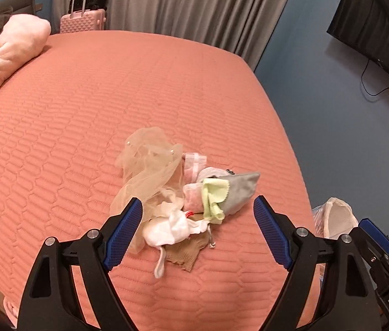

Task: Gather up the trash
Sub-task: 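Move both open tools back over the remaining pile on the bed, then grasp the beige tulle with the left tool while the right grasps the white sock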

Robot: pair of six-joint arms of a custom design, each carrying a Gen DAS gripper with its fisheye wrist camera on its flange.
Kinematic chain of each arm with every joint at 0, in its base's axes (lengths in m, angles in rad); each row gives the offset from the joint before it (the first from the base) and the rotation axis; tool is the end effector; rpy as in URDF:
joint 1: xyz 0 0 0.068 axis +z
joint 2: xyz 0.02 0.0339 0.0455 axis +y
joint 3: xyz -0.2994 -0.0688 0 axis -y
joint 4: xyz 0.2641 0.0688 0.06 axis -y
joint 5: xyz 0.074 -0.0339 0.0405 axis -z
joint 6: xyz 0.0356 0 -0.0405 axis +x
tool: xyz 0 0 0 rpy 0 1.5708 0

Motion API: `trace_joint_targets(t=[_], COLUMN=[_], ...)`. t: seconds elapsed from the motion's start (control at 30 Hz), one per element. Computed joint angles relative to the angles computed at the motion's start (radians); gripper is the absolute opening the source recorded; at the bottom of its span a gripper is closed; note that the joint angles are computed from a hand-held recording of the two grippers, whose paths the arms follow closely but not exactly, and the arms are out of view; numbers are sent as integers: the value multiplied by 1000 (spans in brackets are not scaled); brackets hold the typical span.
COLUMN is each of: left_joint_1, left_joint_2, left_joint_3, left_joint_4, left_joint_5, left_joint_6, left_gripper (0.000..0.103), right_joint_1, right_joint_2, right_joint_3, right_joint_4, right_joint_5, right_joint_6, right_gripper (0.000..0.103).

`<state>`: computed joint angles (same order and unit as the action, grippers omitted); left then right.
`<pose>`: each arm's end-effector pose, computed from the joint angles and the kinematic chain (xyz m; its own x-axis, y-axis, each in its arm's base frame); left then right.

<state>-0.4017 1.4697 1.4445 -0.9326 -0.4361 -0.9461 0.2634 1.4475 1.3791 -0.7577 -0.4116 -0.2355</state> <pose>0.2971 -0.1099 0.3778 -0.5463 -0.5667 -0.6167 -0.5342 0.8029 -0.2646 0.3082 0.0979 0.3740 -0.5736 -0.3762 -0.7277 -0.6523 0.7471 0.1279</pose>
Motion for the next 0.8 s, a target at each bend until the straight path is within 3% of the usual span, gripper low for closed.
trace_joint_targets(t=[0.47, 0.73, 0.8], left_joint_1=[218, 280, 304], left_joint_2=[-114, -110, -121], left_joint_3=[-319, -382, -408], left_joint_4=[180, 270, 289], left_joint_5=[242, 351, 382], left_joint_6=[7, 58, 79], left_gripper=[77, 52, 37], right_joint_1=[222, 321, 336], right_joint_2=[125, 239, 263], right_joint_3=[-78, -69, -62], right_joint_4=[81, 129, 137], right_joint_5=[87, 133, 141], right_joint_6=[52, 80, 82], right_gripper=[39, 39, 39])
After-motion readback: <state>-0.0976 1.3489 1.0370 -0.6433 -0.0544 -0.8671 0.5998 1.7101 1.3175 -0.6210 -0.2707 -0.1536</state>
